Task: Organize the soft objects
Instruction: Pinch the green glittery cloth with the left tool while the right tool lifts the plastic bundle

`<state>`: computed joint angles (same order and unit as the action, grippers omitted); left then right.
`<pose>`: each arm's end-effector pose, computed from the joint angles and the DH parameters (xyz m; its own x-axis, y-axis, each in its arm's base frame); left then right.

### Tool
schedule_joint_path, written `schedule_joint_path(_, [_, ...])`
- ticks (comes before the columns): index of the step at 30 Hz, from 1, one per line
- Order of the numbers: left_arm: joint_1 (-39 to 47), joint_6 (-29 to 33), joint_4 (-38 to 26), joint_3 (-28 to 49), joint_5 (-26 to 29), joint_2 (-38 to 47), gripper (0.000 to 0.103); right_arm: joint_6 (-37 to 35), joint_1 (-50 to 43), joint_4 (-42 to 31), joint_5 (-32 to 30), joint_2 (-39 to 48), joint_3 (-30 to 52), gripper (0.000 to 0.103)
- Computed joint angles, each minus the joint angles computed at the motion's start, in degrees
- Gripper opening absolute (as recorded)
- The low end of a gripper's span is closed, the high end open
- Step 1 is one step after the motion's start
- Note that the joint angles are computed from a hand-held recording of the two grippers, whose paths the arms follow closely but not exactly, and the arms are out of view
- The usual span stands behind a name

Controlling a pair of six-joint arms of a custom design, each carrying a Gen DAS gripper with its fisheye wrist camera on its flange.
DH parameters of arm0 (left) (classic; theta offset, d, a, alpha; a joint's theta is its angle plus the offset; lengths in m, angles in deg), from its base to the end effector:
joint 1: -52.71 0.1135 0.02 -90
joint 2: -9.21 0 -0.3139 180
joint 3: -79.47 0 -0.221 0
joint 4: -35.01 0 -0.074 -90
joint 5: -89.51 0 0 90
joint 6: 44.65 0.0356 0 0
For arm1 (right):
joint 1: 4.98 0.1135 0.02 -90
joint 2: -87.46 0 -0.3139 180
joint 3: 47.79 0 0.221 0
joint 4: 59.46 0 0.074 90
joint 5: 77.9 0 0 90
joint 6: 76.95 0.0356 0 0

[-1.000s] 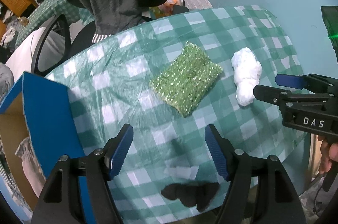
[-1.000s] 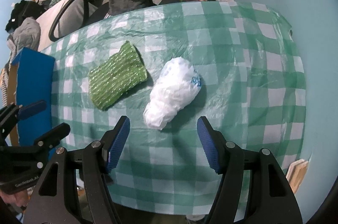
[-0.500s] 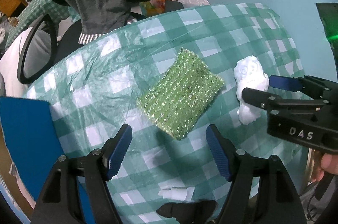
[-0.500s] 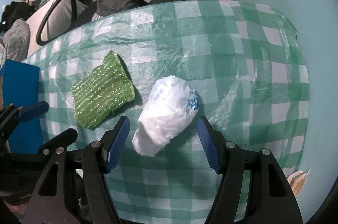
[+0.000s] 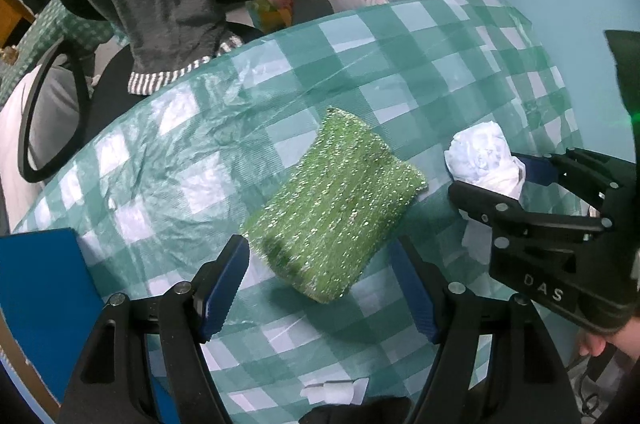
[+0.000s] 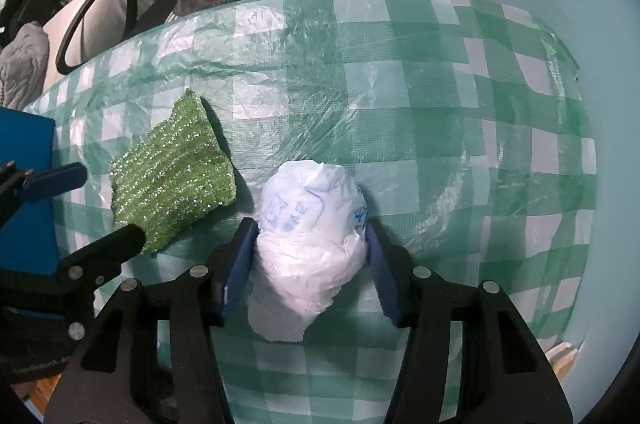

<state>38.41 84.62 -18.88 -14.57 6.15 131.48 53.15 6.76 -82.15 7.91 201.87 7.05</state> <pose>0.3530 -0.0942 0.1387 -0.5951 0.8005 -0.0705 0.8030 0.5889 -0.0917 0.2701 0.0588 0.1003 -0.8790 0.4735 -0.0564 0.4623 0.8753 0.1421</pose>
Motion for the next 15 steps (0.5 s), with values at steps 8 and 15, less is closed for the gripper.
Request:
schedule_joint_path(8, [-1.7, 1.3, 0.1, -0.1, -0.1, 1.3, 0.075, 0.4, 0.4, 0.2, 1.4, -3.6, -2.5, 0.048])
schedule_joint_path(15, [-3.0, 1.3, 0.4, 1.1, -1.1, 3.1, 0.075, 1.1, -0.8, 0.7, 1.2, -7.0, -5.2, 0.048])
